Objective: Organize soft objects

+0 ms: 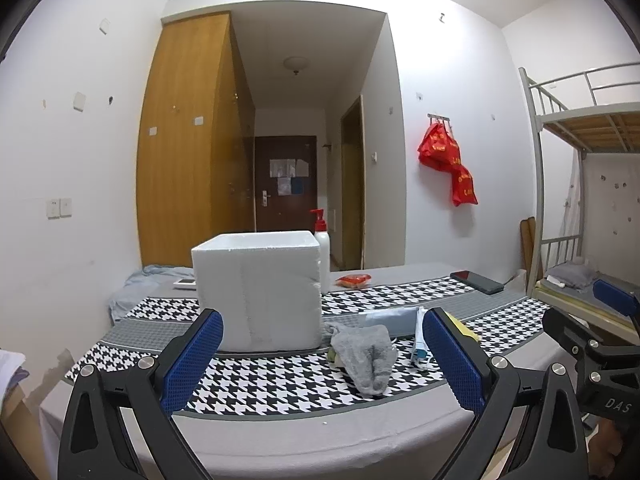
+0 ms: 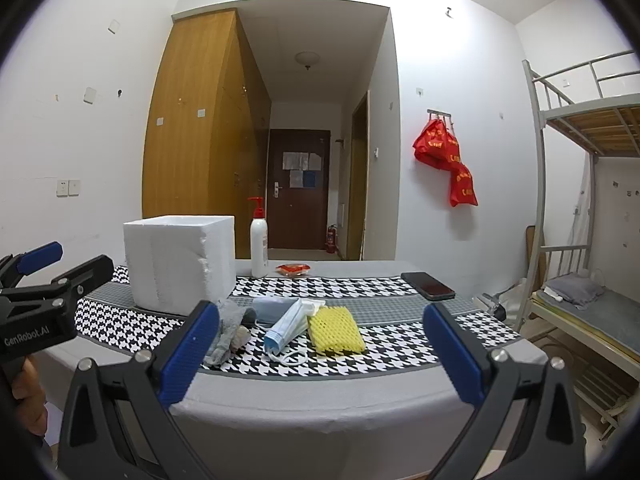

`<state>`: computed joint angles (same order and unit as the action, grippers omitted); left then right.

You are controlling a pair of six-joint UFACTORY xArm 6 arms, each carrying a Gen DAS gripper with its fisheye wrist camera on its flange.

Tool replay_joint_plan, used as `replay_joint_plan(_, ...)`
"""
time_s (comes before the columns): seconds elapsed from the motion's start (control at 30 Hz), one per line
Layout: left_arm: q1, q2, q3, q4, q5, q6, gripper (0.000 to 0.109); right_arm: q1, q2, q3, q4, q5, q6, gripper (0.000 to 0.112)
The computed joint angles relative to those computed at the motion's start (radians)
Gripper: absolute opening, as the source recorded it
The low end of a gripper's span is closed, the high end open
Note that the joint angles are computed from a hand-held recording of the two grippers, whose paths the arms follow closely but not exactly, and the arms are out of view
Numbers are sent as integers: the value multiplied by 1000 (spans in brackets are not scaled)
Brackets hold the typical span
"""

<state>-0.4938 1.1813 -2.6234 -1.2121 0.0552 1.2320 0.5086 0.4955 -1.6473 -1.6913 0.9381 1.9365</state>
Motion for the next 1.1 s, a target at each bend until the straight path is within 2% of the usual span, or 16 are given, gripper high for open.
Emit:
replay_joint_plan(0.17,3,6,-4,37,9,-43,100,-2,-4,7,-2,1,8,103)
replay_joint_plan(0.3,15,52,-59,210,28,-219,100,-3,-1,3,-1,-3,6,103)
replay_joint_plan(0.8,6,20,-24,67,16,-83,100,-3,-7,10,-6,-1,8,103)
replay_joint_plan(0.97,10,21,-24,101,24,-117,100,-3,-10,12,-9,2,11,103)
replay_joint_plan(1.1,12,29,-28,181,29,-181,100,-3,-6,9,-9,3,8,103)
